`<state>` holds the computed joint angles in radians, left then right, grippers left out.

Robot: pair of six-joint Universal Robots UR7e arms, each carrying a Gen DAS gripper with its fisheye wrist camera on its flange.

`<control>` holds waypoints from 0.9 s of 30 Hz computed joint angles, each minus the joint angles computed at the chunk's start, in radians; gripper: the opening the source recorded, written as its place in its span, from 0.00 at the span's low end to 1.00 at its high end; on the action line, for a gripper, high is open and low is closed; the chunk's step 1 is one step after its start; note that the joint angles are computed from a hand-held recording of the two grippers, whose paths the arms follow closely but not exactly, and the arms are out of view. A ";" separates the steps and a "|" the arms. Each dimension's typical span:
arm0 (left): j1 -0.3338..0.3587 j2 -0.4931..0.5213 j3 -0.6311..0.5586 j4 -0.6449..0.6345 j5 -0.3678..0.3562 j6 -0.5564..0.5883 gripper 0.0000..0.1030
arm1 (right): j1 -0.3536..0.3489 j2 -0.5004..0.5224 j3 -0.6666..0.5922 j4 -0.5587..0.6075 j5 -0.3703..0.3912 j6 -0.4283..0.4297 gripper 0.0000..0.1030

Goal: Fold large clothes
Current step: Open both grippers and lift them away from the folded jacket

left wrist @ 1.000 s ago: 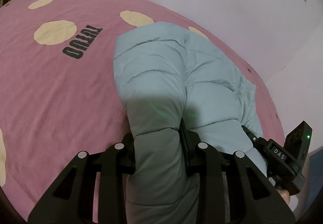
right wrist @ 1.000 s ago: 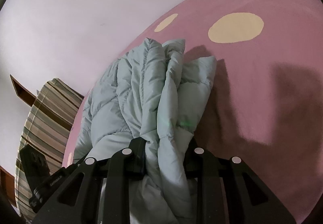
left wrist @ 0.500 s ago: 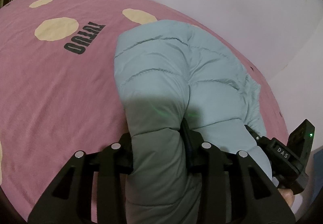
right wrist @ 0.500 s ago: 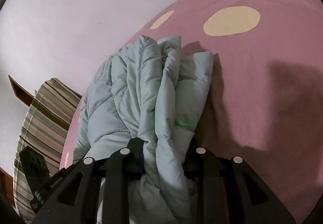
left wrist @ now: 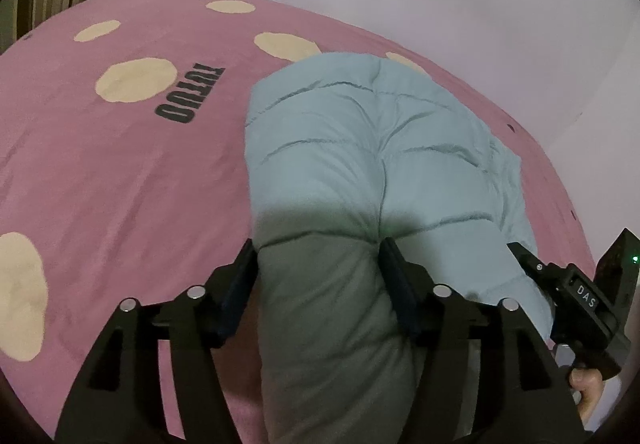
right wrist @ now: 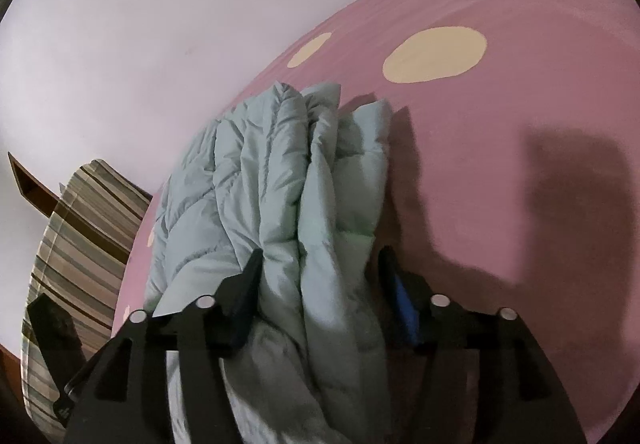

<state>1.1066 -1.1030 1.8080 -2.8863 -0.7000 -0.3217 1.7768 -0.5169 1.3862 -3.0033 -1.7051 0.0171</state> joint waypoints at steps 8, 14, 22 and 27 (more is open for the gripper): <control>-0.016 -0.018 0.041 0.032 0.023 -0.027 0.64 | -0.002 -0.034 0.070 -0.022 -0.019 0.013 0.59; -0.028 -0.027 0.040 0.072 0.040 -0.058 0.64 | -0.006 -0.054 0.106 -0.045 -0.014 0.029 0.59; -0.065 -0.042 0.056 0.103 0.096 -0.093 0.67 | 0.037 -0.086 0.111 -0.083 -0.090 -0.005 0.59; -0.109 -0.053 0.097 0.085 0.176 -0.097 0.77 | 0.076 -0.121 0.159 -0.115 -0.182 -0.049 0.59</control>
